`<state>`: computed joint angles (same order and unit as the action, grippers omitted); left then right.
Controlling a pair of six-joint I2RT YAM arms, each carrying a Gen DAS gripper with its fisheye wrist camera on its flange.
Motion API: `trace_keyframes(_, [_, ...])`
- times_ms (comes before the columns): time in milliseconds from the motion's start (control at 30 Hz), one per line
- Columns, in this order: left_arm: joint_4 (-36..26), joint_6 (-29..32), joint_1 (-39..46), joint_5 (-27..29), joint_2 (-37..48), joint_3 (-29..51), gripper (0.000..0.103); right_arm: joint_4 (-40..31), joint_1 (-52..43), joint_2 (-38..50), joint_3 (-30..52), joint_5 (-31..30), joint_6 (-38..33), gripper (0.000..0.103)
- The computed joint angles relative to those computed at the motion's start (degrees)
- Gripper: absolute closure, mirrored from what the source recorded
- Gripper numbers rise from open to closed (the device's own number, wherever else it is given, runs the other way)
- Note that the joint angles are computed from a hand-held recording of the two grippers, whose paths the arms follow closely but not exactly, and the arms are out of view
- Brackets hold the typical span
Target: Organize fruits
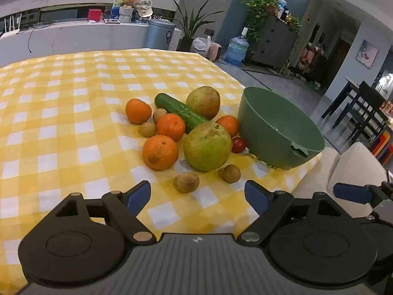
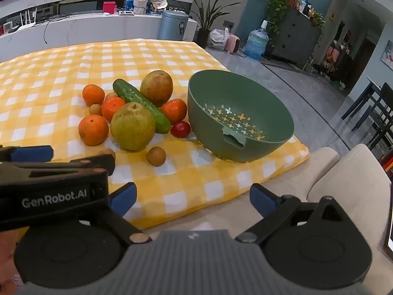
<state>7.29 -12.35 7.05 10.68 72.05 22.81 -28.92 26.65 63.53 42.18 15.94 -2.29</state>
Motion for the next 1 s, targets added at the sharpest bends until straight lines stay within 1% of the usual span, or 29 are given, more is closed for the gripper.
trace_keyframes(100, [-0.55,-0.99,-0.85,-0.71,0.37,0.50,0.006,0.61,0.66,0.10,-0.23,0.52,0.13,0.008])
trace_keyframes(133, [0.22,-1.27,-0.72,0.39,-1.48,-0.75,0.006,0.81,1.03,0.27,-0.25,0.86,0.24,0.008])
trace_keyframes(167, [0.41,-1.48,2.02,4.24,-0.84,-0.61,0.006,0.37,-0.27,0.16,-0.07,-0.76,0.57,0.008])
trace_keyframes(200, [1.53,-1.13,1.88,3.97,0.29,-0.68,0.006,0.32,-0.23,0.10,-0.09,-0.68,0.55,0.008])
trace_keyframes(267, [1.66,-1.12,0.66,2.33,0.64,-0.60,0.006,0.13,-0.21,-0.04,-0.12,-0.62,0.52,0.008])
trace_keyframes(433, [0.21,-0.50,0.75,2.56,0.86,0.05,0.006,-0.12,-0.11,-0.10,-0.28,-0.55,0.68,0.008])
trace_keyframes(533, [0.53,-0.67,0.41,2.10,1.57,0.27,0.006,-1.04,-0.09,-0.44,-0.03,-0.61,0.99,0.008])
trace_keyframes(567, [0.55,-0.67,0.49,2.24,1.67,0.29,0.006,-0.01,-0.69,1.00,0.14,-1.09,0.54,0.008])
trace_keyframes(1000, [0.93,-0.77,0.36,2.10,1.78,-0.05,0.006,0.15,-0.92,2.36,0.47,-1.43,0.63,0.008])
